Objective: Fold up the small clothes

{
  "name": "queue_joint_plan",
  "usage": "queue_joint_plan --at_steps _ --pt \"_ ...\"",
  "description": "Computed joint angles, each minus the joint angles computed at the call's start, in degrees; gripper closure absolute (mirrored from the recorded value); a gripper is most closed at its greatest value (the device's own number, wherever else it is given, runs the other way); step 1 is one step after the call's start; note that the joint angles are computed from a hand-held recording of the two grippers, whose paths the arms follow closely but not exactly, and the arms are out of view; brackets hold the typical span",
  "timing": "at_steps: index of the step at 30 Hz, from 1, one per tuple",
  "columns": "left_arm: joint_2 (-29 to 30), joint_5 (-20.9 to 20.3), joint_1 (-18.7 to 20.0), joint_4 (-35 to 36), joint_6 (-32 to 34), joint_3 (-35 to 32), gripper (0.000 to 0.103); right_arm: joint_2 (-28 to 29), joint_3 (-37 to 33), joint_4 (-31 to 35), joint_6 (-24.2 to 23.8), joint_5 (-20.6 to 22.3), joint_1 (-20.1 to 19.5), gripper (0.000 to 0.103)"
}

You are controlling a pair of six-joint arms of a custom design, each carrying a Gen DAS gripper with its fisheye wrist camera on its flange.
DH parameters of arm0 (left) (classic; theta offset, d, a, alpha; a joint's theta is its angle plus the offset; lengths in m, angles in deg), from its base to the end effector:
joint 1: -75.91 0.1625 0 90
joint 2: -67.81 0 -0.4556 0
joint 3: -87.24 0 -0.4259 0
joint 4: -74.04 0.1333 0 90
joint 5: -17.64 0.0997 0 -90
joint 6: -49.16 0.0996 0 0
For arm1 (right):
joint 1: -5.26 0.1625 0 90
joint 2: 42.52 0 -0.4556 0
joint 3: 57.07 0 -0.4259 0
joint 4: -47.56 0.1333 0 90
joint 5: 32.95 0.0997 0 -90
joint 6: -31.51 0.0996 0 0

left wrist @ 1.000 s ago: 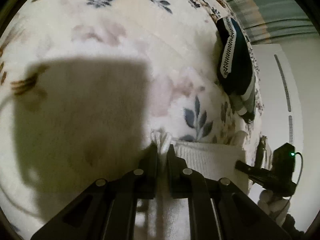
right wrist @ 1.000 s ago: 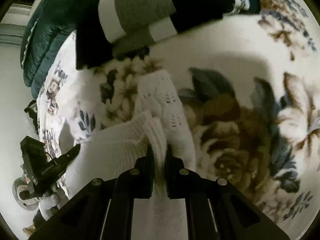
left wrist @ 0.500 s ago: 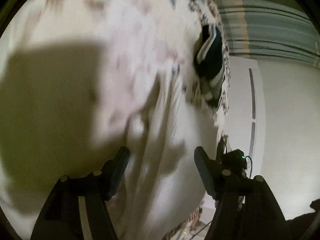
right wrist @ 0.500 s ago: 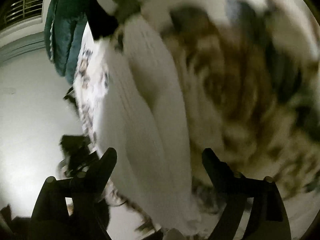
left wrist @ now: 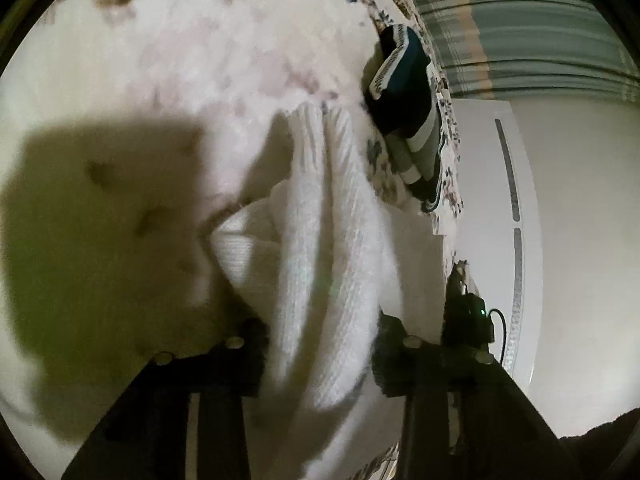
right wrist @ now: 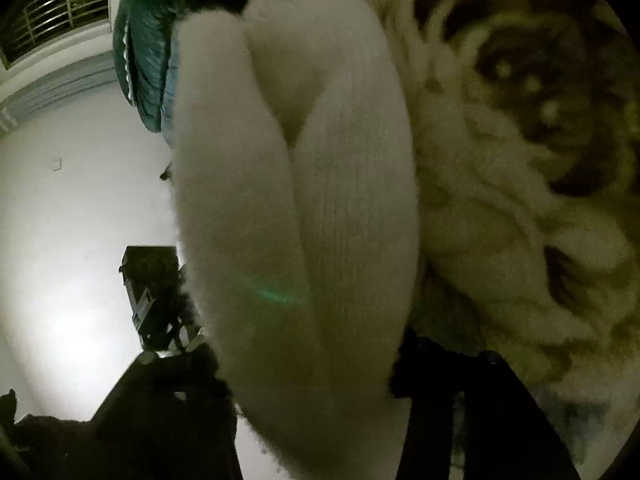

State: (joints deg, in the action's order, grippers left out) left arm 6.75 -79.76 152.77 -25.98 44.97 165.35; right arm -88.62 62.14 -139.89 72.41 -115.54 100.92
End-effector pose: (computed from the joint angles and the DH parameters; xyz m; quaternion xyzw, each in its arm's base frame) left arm -0.0451 -0.7232 0.3261 -0.0738 -0.9933 -0.0702 0.0545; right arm 0.2018 -0.5540 0.0344 0.2823 0.9338 -0.1683 0.1412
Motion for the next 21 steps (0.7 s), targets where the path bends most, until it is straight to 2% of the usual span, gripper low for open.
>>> queue_joint_plan --at_steps 4,10,17,21 --pt "-0.6 1.6 -2.4 0.8 0.1 -1.0 0.071 -2.2 -1.1 2.5 1.3 -3.8 3.2 0.059" --pt "2.9 1.2 -6.6 2.0 0.1 -8.0 0.071 -7.6 -3.9 7.1 0.3 -7.5 6.2 0.060" --pt "15.0 0.0 -11.4 1.7 0.5 -23.3 0.070 -15.0 -11.4 17.8 -5.0 -12.7 6.2 0.060" --pt "25.4 0.5 -13.3 3.3 1.6 -37.2 0.069 -17.4 -16.1 22.2 -9.8 -12.6 2.7 0.060"
